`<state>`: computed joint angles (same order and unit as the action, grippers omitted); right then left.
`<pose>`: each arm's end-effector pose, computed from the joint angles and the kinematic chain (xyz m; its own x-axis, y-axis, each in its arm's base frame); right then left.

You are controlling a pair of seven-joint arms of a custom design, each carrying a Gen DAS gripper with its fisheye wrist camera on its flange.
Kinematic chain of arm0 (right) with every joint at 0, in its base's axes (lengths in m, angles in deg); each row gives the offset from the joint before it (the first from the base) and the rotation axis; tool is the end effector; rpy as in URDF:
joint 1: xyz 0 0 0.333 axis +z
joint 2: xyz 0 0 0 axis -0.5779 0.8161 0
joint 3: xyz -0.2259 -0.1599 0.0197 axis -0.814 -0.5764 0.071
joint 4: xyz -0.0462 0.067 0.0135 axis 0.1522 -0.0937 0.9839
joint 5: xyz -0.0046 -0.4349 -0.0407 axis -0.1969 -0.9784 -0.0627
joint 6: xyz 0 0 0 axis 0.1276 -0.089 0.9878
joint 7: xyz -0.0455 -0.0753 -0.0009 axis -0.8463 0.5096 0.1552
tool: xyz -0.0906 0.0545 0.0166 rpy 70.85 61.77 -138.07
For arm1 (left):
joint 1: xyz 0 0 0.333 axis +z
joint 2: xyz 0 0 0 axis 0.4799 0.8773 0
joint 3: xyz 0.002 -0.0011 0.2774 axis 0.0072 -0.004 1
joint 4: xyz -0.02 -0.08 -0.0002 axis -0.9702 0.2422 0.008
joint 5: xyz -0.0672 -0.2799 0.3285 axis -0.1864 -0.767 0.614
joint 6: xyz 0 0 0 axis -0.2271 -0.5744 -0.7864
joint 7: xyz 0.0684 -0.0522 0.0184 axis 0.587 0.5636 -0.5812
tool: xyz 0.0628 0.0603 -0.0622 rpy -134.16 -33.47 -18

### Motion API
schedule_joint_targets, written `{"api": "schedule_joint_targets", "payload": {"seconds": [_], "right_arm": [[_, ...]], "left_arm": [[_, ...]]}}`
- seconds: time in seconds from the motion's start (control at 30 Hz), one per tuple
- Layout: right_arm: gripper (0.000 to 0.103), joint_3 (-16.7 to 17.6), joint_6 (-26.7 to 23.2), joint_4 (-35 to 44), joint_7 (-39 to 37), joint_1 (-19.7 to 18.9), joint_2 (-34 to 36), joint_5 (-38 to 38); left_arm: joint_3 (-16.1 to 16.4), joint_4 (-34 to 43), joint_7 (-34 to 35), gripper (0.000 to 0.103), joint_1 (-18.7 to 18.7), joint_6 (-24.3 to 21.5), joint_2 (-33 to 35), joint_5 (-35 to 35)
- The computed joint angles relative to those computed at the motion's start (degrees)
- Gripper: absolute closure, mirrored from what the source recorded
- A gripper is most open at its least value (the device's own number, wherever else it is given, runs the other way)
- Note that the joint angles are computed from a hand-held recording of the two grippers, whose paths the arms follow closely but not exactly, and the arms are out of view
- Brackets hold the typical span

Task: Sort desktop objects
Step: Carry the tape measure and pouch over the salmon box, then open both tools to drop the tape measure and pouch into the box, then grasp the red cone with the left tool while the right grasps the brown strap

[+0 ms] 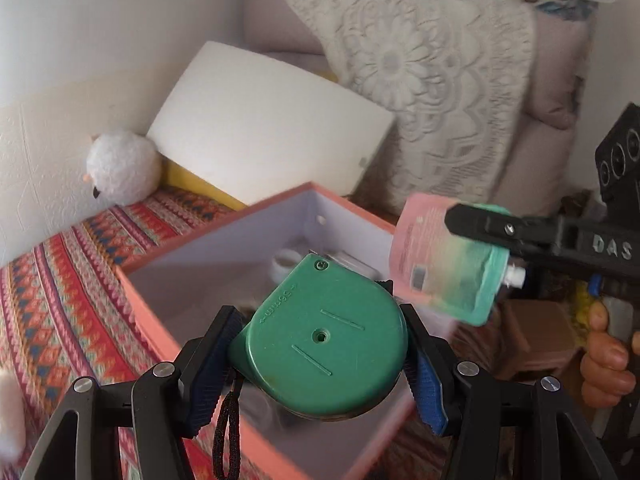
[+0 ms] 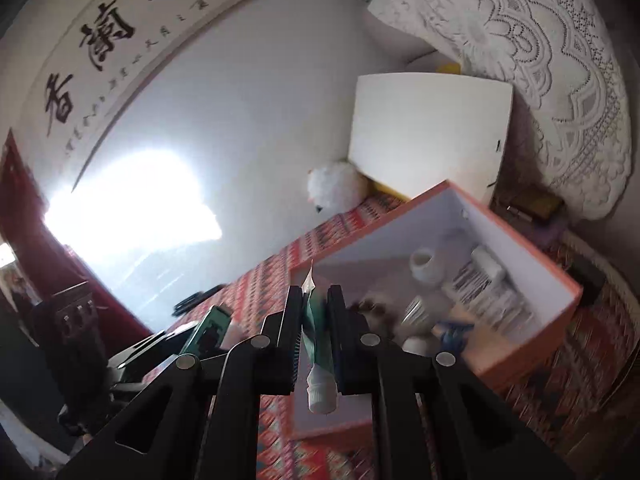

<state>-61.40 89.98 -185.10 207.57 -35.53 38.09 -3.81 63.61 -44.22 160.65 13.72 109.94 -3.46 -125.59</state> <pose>0.3963 0.1752 0.6540 -0.1651 -0.8180 -0.5510 -0.3805 0.5682 -0.7296 0.5658 -0.2961 0.6554 -0.8109 -0.5743 0.1122 -0.4109 0.4223 -0.8080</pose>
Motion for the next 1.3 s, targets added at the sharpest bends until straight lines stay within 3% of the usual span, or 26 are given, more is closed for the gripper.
{"api": "schedule_joint_targets", "payload": {"seconds": [0.03,0.07,0.1,0.17,0.23,0.43,0.73,0.87,1.0,1.1,1.3], "right_arm": [[0.085,-0.3,0.7,0.8,0.2,-1.4,2.0,-0.2],[0.079,-0.4,0.8,1.8,0.9,-3.1,3.8,-0.5],[0.055,-0.3,0.8,2.6,2.2,-5.0,5.3,-0.8],[0.034,0.2,3.9,2.5,4.1,-7.1,6.6,-1.7],[0.033,-0.1,6.8,2.1,4.1,-7.6,7.3,-2.2],[0.033,-0.1,6.5,-0.2,6.0,-5.7,6.7,0.4],[0.033,7.2,-3.5,1.4,12.4,-3.5,0.9,-3.6],[0.031,10.3,-9.6,4.8,15.4,-1.0,1.8,-6.4],[0.031,13.4,-13.7,9.7,17.1,1.8,7.4,-9.4],[0.031,15.6,-15.2,15.5,16.8,3.4,15.4,-12.2],[0.031,20.1,-16.7,31.7,15.0,4.8,36.9,-22.4]], "left_arm": [[-0.4,1.8,-1.4,0.036,-0.2,0.9,2.0,1.7],[-0.8,3.5,-2.9,0.026,-0.2,1.7,3.6,3.3],[-1.2,4.4,-4.0,0.017,-0.2,2.8,4.7,4.4],[-1.6,4.2,-5.2,0.008,0.3,6.2,5.2,5.6],[-1.7,3.7,-6.2,0.007,1.0,6.6,5.2,5.8],[0.3,-2.1,-6.6,0.007,3.4,2.4,0.2,1.9],[8.2,-21.7,-3.1,0.007,1.7,1.7,-18.0,-0.4],[12.0,-29.8,-3.3,0.007,1.7,0.5,-25.4,1.5],[15.8,-37.0,-3.8,0.007,3.1,-0.4,-31.7,4.6],[18.5,-40.2,-4.5,0.007,5.4,-0.7,-34.0,7.4],[23.1,-39.2,-7.1,0.007,11.6,1.3,-30.4,10.4]]}}
